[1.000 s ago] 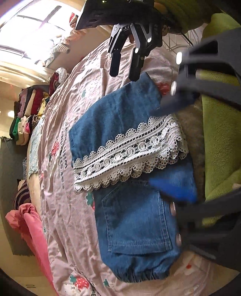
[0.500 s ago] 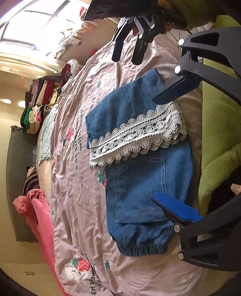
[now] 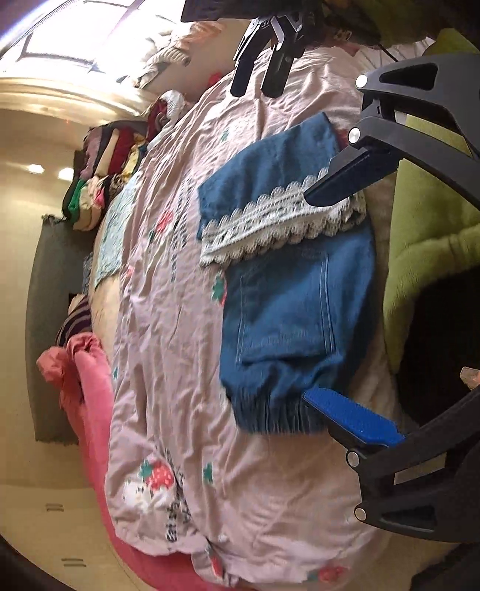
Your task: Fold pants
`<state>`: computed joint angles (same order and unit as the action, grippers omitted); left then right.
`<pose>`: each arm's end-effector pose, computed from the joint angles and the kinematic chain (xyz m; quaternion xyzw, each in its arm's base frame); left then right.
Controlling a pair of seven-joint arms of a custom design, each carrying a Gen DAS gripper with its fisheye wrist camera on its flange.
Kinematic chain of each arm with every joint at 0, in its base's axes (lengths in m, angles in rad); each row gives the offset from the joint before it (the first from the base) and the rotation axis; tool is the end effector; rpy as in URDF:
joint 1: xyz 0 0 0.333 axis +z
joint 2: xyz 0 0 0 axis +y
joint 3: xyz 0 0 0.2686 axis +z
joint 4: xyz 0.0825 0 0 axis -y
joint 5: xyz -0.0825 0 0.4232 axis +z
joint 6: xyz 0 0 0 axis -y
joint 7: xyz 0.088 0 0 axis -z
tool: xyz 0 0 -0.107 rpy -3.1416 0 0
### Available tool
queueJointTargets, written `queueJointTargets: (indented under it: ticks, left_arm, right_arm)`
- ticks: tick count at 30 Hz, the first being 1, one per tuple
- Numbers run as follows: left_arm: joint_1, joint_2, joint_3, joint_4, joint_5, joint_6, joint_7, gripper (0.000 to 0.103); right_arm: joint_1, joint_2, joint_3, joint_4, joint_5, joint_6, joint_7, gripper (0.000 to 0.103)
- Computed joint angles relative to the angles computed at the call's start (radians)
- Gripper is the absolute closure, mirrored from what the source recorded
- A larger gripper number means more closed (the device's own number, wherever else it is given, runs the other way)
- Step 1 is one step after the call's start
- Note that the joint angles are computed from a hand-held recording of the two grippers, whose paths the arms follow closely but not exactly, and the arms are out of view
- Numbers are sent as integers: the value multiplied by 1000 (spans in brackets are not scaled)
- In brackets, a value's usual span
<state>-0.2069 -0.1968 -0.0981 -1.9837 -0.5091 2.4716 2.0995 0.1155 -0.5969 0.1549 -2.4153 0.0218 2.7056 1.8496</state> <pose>0.5673 -0.1810 0.5743 -0.4516 0.8050 -0.3631 0.1272 0.4683 0.1375 0.5749 -0.6362 0.6422 -0.2402 0.3539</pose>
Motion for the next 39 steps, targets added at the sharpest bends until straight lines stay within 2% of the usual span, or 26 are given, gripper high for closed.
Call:
queueJointTargets:
  ticks: [9, 15, 19, 23, 28, 29, 30, 31, 34, 35, 39]
  left_arm:
    - [47, 8, 28, 3, 2, 2, -55, 5]
    - [86, 65, 34, 38, -19, -54, -98, 5]
    - [112, 98, 28, 52, -54, -89, -105, 5]
    - [128, 111, 27, 54, -160, -111, -65, 5]
    - [137, 130, 15, 73, -236, -138, -38, 7]
    - [138, 138, 13, 82, -254, -150, -33, 13]
    - [141, 145, 11, 90, -269, -163, -27, 27]
    - [143, 160, 7, 103, -272, -177, -29, 32]
    - [148, 201, -13, 137, -236, -200, -53, 37]
    - [151, 212, -18, 146, -230, -211, -56, 42]
    - [162, 254, -39, 165, -210, -225, -64, 44]
  right_arm:
    - [50, 143, -16, 151, 19, 12, -71, 13]
    - [117, 299, -54, 311, 83, -3, -187, 13]
    - [163, 410, -81, 431, 174, -38, -312, 12]
    - [173, 523, -80, 557, 207, -94, -380, 12]
    - [176, 658, -78, 724, 249, -172, -457, 12]
    - [175, 683, -76, 757, 260, -189, -476, 12]
    - [176, 707, -75, 787, 261, -201, -487, 12]
    - [174, 734, -73, 825, 272, -226, -510, 12]
    - [176, 813, -71, 934, 264, -299, -539, 12]
    - [177, 846, -70, 979, 260, -334, -547, 12]
    - [193, 981, -71, 1156, 222, -460, -541, 12]
